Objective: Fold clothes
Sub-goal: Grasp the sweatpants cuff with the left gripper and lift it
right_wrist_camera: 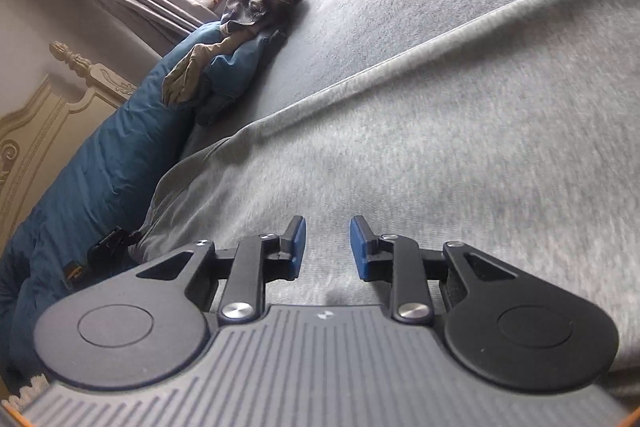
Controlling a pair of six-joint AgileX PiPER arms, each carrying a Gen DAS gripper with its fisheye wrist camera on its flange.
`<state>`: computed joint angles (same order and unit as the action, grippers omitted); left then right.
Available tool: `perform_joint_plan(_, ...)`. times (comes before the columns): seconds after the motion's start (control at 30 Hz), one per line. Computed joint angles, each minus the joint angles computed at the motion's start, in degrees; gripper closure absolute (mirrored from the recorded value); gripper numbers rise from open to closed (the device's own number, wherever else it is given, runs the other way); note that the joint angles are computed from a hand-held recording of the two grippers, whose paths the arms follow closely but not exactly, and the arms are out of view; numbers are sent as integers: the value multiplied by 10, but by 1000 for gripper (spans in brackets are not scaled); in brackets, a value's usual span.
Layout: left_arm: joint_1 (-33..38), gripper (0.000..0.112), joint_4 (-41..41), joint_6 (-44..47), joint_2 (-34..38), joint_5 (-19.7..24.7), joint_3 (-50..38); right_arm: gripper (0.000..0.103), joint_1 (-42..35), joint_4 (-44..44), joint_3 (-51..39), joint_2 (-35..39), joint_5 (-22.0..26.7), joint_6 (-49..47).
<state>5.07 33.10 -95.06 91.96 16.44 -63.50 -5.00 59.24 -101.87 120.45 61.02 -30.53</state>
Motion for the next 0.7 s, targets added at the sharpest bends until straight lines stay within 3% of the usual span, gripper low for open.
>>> perform_joint_plan(0.13,-100,79,192,-106,-12,119,-61,79,-19,10,19,-15,-22,-10)
perform_joint_plan(0.27,-225,79,299,-69,0,216,-159,79,-40,23,-2,-12,-21,3)
perform_joint_plan(0.37,-318,78,339,11,34,239,-239,79,-54,30,-22,-8,-12,12)
perform_joint_plan(0.53,-427,78,262,210,146,225,-388,79,-83,47,-22,-5,10,5)
perform_joint_plan(0.6,-464,78,227,268,220,241,-450,79,-91,54,-9,-5,11,3)
perform_joint_plan(0.7,-496,75,111,404,324,279,-543,79,-99,67,8,10,19,20)
